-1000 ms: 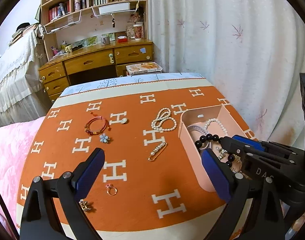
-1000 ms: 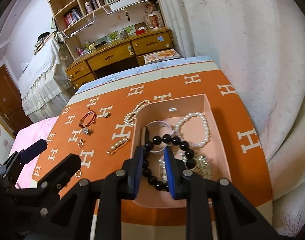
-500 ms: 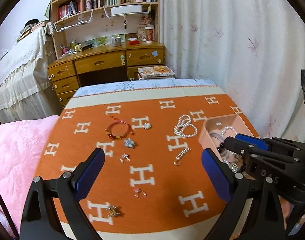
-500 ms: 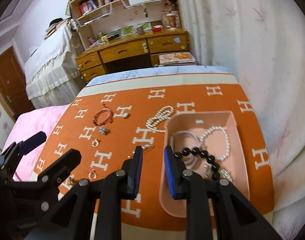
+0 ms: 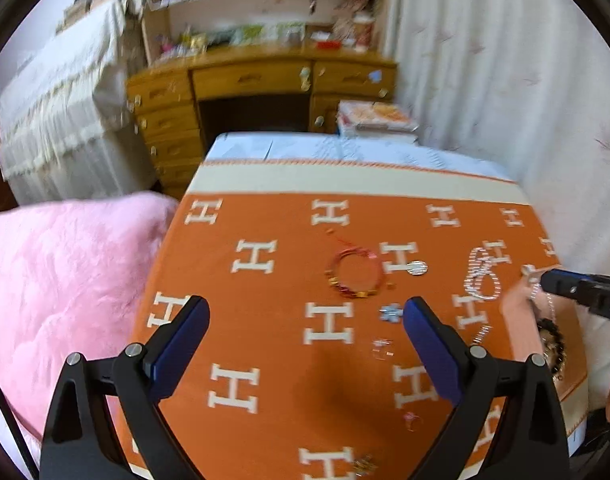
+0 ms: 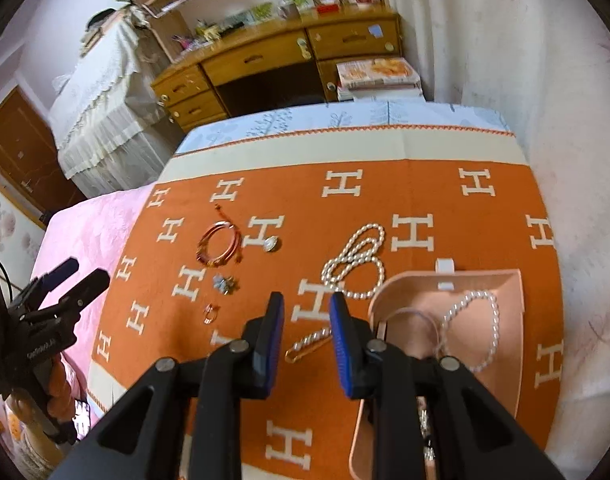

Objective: Organize jewelry
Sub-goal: 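Withdraw both open tools from the pink box, then lower the right tool onto the second pearl necklace and close it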

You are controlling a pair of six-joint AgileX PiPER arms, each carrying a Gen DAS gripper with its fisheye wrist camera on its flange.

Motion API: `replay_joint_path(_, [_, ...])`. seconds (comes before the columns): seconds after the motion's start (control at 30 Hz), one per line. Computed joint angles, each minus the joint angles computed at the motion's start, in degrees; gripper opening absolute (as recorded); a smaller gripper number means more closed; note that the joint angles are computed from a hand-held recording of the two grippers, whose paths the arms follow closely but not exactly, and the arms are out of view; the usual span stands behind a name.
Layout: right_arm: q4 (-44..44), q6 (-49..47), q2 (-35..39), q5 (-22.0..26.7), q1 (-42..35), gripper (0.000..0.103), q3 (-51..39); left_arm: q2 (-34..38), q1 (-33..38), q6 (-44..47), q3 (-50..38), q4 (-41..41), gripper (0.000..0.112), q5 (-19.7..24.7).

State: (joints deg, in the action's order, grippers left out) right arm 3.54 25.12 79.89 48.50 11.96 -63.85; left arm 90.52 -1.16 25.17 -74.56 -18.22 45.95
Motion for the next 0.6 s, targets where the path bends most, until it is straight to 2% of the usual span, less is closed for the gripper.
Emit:
replay_joint_path(0.03, [0.95,-0.68,1.52,0.33,-1.11,0.036,-1.09,2.9,0.66,-0.51,-2.67,0.0,0.096,1.78])
replay_joint_path(0.23, [9.0,-6.02,14.04,4.15,-7.76,0.036,-9.3,14.33,0.93,-4.17,-12.45,1.28,0.096,7.47])
replay_joint_path(0.43, [11.68,-3.23,21.9,8.61,-7.76,0.036,-14.41,17.32,-1.16,-5.54,-14.53,2.38,0.096,7.94])
replay_joint_path(0.6, [10.21,-0.33,24.09,8.56,-6.98,0.036,-15.48,18.27,-2.33,-5.4,-15.4,2.59,0.096,8.1])
